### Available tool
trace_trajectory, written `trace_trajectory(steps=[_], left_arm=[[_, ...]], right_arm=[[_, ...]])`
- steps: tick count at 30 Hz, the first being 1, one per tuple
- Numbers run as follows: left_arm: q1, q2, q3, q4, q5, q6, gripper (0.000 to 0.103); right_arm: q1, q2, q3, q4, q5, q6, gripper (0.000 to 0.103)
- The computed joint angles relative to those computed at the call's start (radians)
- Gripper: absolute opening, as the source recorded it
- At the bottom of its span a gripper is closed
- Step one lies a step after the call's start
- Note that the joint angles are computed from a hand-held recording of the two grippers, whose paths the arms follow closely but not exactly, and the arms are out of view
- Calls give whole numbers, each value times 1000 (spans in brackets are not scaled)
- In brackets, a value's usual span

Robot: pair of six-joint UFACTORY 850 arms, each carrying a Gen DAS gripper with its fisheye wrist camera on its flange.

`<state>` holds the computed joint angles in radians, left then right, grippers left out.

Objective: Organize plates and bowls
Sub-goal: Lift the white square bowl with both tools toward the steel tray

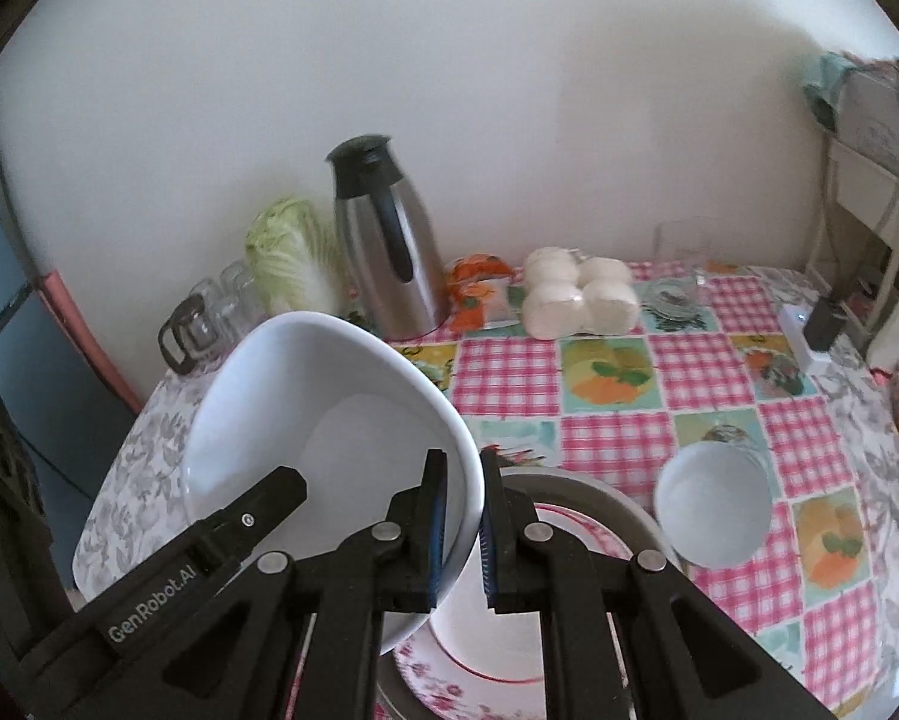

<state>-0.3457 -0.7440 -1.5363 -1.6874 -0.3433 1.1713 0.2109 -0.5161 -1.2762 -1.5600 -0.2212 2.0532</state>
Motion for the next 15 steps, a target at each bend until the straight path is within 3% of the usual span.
trace_trajectory(steps=[15], left_arm=[[-80,-10,-1,114,19,-43,19]], right_arm=[[-75,99,208,-598,-1,733,11]])
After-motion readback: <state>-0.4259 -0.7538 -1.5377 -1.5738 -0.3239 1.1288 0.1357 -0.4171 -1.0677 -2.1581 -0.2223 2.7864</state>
